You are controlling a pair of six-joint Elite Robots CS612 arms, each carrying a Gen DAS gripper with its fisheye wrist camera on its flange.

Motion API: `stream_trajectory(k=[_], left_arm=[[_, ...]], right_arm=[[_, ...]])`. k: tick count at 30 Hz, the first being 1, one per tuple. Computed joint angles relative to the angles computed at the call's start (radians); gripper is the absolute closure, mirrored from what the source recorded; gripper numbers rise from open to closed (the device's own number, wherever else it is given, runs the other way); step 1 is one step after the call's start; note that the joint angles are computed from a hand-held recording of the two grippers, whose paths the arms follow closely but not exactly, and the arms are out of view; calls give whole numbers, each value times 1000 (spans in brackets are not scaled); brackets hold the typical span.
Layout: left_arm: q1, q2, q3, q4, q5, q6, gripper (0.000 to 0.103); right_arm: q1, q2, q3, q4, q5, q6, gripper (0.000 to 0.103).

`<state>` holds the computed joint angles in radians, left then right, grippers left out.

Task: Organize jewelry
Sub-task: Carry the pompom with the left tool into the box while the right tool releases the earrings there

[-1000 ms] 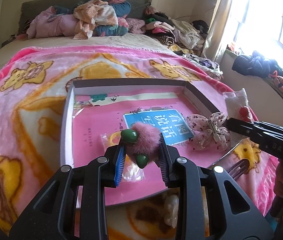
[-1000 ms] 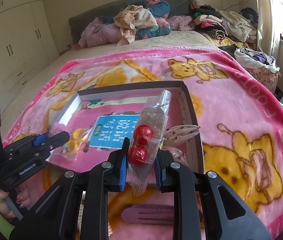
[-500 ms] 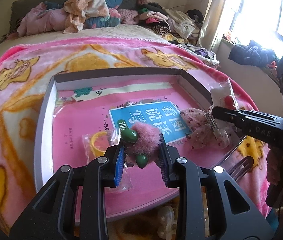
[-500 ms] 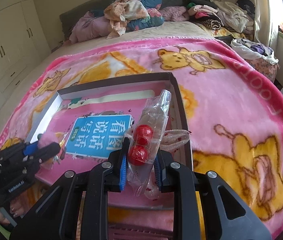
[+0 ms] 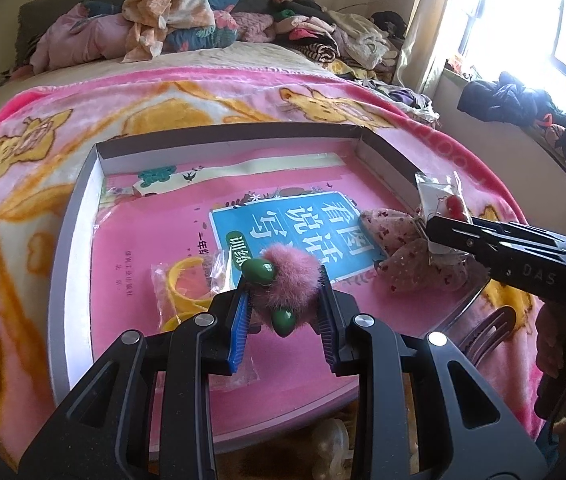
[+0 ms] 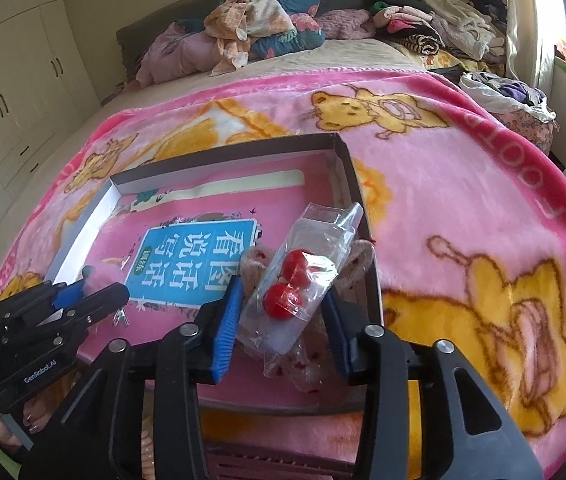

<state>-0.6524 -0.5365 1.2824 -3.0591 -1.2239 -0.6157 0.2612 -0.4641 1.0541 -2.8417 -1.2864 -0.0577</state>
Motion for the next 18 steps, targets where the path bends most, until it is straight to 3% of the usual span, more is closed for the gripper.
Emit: stream_trajectory(k=[13,18], left_arm=[[-3,-3,2,24,16,-14,81],[-6,-10,12,20,30,-21,72]], right_arm=[[-6,-39,86,-120,-3,14,37],[-9,-51,114,-159,2,32,26]])
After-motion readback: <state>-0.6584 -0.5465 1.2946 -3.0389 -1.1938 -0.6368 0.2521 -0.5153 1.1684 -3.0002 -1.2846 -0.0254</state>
